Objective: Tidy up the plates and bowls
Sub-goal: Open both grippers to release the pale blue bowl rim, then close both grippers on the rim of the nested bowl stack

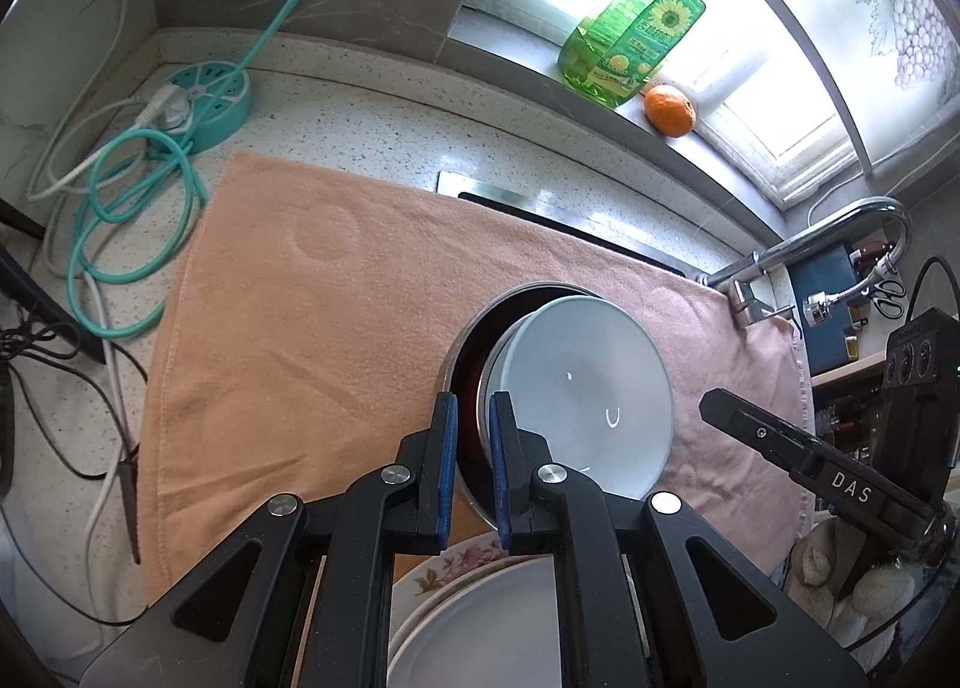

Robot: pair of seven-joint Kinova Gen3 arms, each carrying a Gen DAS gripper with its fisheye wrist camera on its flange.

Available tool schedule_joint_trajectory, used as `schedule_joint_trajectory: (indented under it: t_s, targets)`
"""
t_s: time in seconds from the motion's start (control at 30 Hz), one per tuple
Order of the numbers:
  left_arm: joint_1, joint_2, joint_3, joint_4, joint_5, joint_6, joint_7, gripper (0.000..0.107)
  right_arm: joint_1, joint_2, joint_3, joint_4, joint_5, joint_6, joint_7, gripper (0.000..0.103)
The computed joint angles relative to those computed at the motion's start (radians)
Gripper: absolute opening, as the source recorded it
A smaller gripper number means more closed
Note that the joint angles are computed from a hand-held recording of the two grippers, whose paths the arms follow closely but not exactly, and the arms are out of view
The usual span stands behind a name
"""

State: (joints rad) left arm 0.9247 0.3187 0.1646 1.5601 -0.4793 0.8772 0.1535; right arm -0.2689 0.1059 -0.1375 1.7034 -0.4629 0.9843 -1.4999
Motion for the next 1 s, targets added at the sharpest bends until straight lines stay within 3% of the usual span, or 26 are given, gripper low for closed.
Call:
schedule_joint_trajectory:
  t_s: [0.43, 0.63, 0.77, 0.87, 1.0]
  targets:
    - [0.037, -0.051, 0.033, 0.078, -0.068, 0.063, 0.171, 0.009, 0.046, -0.105, 0.047, 0.120, 0.002, -0.096, 0.049, 0.017]
    - [0.051, -0.060, 0.042, 0.114, -0.098, 0.055, 0.249, 0.011, 0.068, -0.140, 0.074, 0.190, -0.076, -0.153, 0.157, 0.017]
    - [0.053, -0.058, 0.045, 0.126, -0.114, 0.055, 0.296, 0.012, 0.088, -0.117, 0.094, 0.195, -0.158, -0.107, 0.245, 0.017]
    - [0.044, -0.048, 0.051, 0.113, -0.103, 0.069, 0.286, 0.014, 0.093, -0.108, 0.085, 0.201, -0.166, -0.100, 0.258, 0.017]
    - [0.023, -0.037, 0.054, 0.106, -0.079, 0.026, 0.233, 0.015, 0.090, -0.083, 0.071, 0.187, -0.142, -0.078, 0.225, 0.017]
